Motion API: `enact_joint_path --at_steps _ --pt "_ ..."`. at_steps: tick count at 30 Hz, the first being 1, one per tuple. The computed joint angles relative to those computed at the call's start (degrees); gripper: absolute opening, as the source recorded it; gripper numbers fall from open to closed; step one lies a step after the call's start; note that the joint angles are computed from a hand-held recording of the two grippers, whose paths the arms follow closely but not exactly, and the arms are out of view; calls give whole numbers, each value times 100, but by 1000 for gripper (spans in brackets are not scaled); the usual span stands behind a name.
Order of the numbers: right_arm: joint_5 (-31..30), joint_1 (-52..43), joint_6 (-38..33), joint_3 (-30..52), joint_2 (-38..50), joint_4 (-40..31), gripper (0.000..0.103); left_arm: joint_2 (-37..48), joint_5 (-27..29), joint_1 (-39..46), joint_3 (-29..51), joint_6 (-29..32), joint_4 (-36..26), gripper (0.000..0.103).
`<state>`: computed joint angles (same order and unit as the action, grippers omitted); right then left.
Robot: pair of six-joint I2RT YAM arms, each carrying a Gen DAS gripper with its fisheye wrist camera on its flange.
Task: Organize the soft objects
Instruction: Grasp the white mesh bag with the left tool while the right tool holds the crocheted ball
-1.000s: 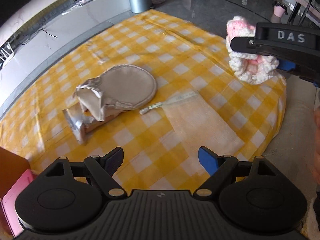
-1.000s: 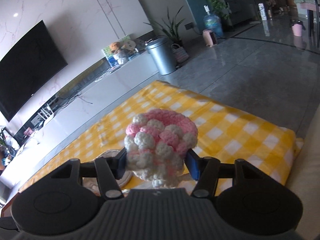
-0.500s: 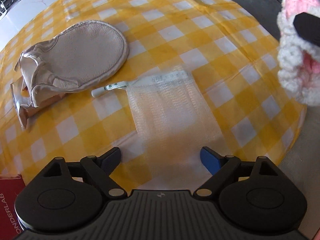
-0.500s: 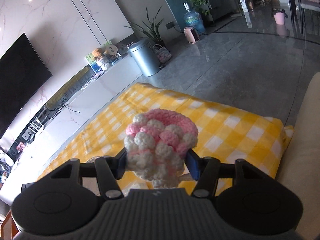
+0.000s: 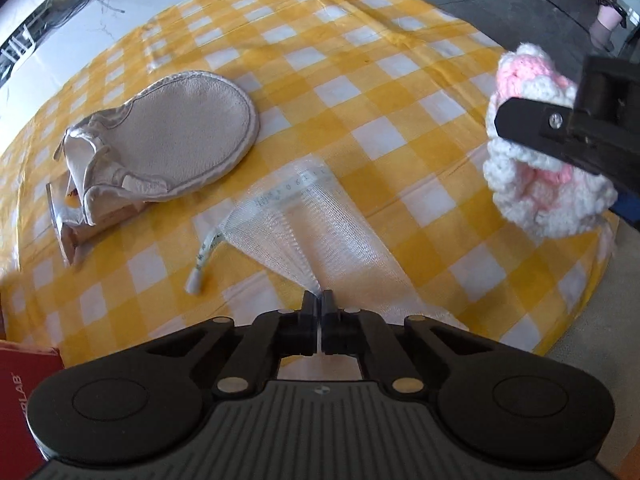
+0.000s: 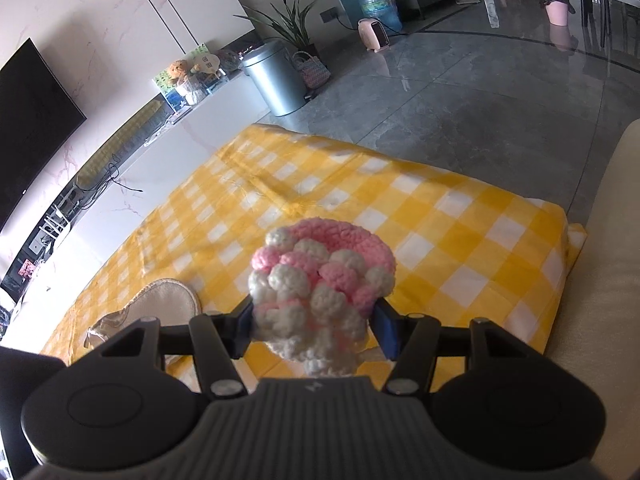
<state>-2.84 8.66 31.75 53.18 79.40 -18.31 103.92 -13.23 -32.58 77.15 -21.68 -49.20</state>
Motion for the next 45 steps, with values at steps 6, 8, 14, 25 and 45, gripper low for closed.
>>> enact_joint_path --at_steps 6,8,14,25,45 --pt "-73 12 -21 -10 11 30 59 -503 -63 114 -433 872 215 1" --pt "-94 27 -51 18 56 46 59 -592 22 196 -498 1010 219 1" --pt "-65 78 -87 56 87 68 59 -883 595 605 -565 1219 -48 1" --pt "-24 270 -173 241 298 21 59 -2116 1573 1378 -979 1598 -218 1" --pt "-364 1547 -2 556 -371 388 59 -4708 3127 5301 -328 2993 -1953 1"
